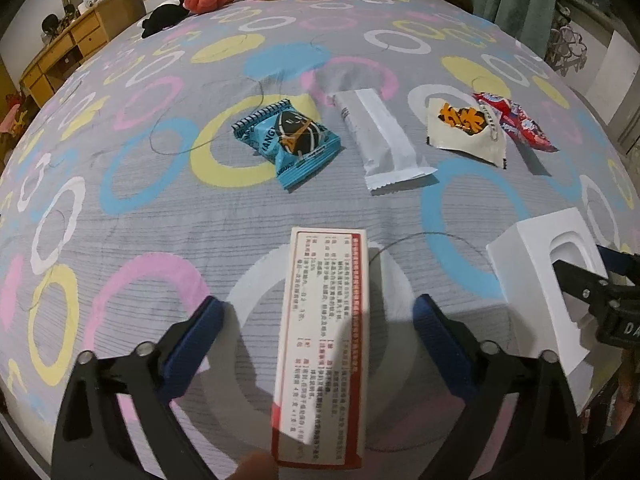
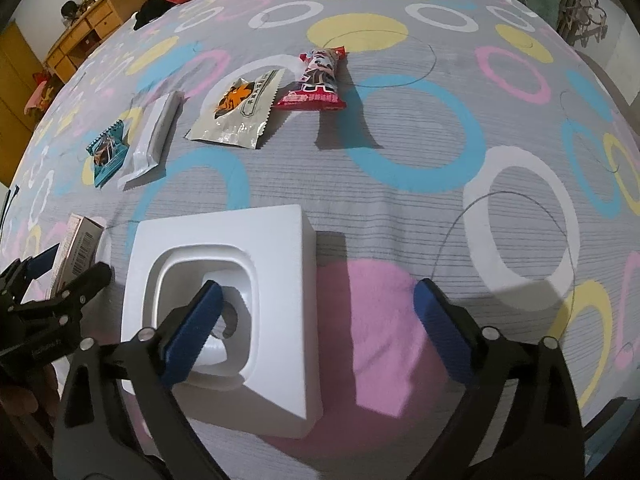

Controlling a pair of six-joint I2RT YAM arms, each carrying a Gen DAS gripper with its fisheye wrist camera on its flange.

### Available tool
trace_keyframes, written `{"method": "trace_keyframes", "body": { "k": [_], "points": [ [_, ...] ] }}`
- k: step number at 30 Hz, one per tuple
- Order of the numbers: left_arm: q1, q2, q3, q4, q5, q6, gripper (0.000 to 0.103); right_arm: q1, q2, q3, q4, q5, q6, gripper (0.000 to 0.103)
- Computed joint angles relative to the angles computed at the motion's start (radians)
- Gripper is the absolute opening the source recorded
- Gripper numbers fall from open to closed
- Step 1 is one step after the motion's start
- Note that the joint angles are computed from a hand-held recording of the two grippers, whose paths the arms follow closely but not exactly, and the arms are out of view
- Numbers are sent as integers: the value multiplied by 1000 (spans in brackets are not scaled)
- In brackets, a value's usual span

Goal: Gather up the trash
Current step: 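Grasp the red-white medicine box with the left tool while the right tool grasps the white tray insert, then carry the medicine box and white tray insert down toward the bag bin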

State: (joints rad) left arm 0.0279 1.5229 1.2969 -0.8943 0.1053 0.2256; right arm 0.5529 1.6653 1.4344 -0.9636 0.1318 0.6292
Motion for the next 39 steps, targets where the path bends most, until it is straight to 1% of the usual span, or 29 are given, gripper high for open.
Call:
{"method": "trace_keyframes", "body": {
  "k": [1,2,3,4,5,6,8,10,12,15,24,31,39],
  "points": [
    [-4,-3,0,0,0,0,87,4,-2,1,0,2,-2,87],
    [-5,-7,-2,0,3,2,81,7,-6,0,0,3,-6,80],
    [-6,-11,-4,-2,9,2,68,10,-11,-3,4,-1,-8,65],
    [-7,-19,-2,-6,19,-3,60,11,-24,-13,20,-13,-12,53],
    [-8,-24,0,-8,23,-4,36,7,-38,-24,42,-47,-14,28],
    [-5,-26,8,-17,30,-7,33,14,-33,-8,21,-31,-6,26],
    [7,-15,25,-36,57,-14,33,23,-21,9,5,-17,-10,25],
    [14,-9,34,-44,72,-26,33,17,-22,8,5,-25,-6,25],
    [15,-12,36,-49,78,-25,33,18,-25,15,1,-23,-2,21],
    [17,-24,39,-58,95,-21,33,31,-22,38,-13,-8,9,19],
    [43,-37,78,-86,143,-18,33,70,-12,93,-65,60,29,19],
    [79,-54,97,-114,188,3,33,97,-53,97,-96,96,70,19],
    [98,-91,113,-151,230,34,33,154,-109,122,-154,162,122,19]
  ]
}}
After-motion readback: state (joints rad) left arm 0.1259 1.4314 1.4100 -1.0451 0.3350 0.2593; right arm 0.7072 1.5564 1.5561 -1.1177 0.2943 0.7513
